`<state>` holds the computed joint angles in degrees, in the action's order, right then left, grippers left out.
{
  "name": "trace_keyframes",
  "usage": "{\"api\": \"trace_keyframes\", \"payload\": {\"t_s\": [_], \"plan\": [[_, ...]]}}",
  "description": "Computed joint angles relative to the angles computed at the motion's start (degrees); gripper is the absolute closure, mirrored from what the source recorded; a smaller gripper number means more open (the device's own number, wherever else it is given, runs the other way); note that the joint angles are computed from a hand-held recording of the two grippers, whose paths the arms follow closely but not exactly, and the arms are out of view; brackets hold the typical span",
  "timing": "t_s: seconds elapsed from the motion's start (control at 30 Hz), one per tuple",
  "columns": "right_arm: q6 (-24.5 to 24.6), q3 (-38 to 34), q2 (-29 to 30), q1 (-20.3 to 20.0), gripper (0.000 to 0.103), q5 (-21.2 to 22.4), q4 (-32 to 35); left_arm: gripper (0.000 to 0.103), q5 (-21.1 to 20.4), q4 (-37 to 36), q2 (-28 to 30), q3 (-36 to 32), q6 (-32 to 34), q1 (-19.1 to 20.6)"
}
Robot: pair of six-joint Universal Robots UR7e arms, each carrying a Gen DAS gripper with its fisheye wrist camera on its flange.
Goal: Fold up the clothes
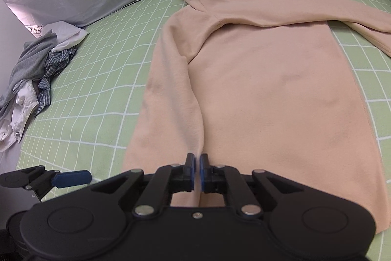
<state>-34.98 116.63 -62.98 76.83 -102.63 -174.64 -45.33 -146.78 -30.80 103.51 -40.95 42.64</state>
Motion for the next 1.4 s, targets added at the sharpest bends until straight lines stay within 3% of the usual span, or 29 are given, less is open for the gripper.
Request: {"api": "trace_keyframes", "payload": {"t_s": [0.1, 0.23, 0.43, 0.63, 0.8, 1.0, 1.2, 1.27, 1.33, 1.4], "plan": [[0.1, -0.6, -0.6, -0.4, 0.077, 0.4, -0.2, 0.012, 0.5, 0.7, -0.1, -0.8, -1.0, 0.3], [1.4, -2.4, -0.8, -1.1, 0.069, 0.7, -1.9, 0.012, 2.2, 0.0, -1.3, -0.6, -4.1, 0.9], [3.9, -9.3, 2.0, -2.7, 0.067, -3.2, -6.5, 0.012, 5.3, -2.5, -1.9, -2.8, -8.6, 3.2], [4.8, -19.7, 6.5, -4.5, 0.062, -7.6, -9.7, 0.013, 5.6, -8.0, 0.8, -9.4, -1.8, 7.0], [9.4, -31.0, 9.9, -5.8, 0.062, -9.3, -6.3, 0.018, 3.4, -9.5, 5.1, -19.9, 7.0, 11.3], [9.0, -46.5, 17.0, -6.9, 0.053, -13.1, -1.5, 0.018, -0.6, -9.9, 12.2, -36.5, 12.2, 15.8], [9.9, -56.0, 21.5, -7.6, 0.048, -13.6, 3.7, 0.018, -7.9, -11.5, 18.0, -49.8, 6.1, 19.3], [9.3, -57.8, 22.3, -7.5, 0.051, -13.6, 4.9, 0.018, -9.1, -9.0, 20.6, -55.4, 5.6, 20.0], [7.8, -58.6, 22.6, -7.4, 0.062, -13.2, 6.1, 0.019, -7.5, -3.6, 23.6, -62.0, 5.3, 20.2], [7.6, -58.7, 22.5, -7.5, 0.071, -12.7, 6.9, 0.030, -5.2, 3.8, 27.0, -69.7, 4.9, 20.2]]}}
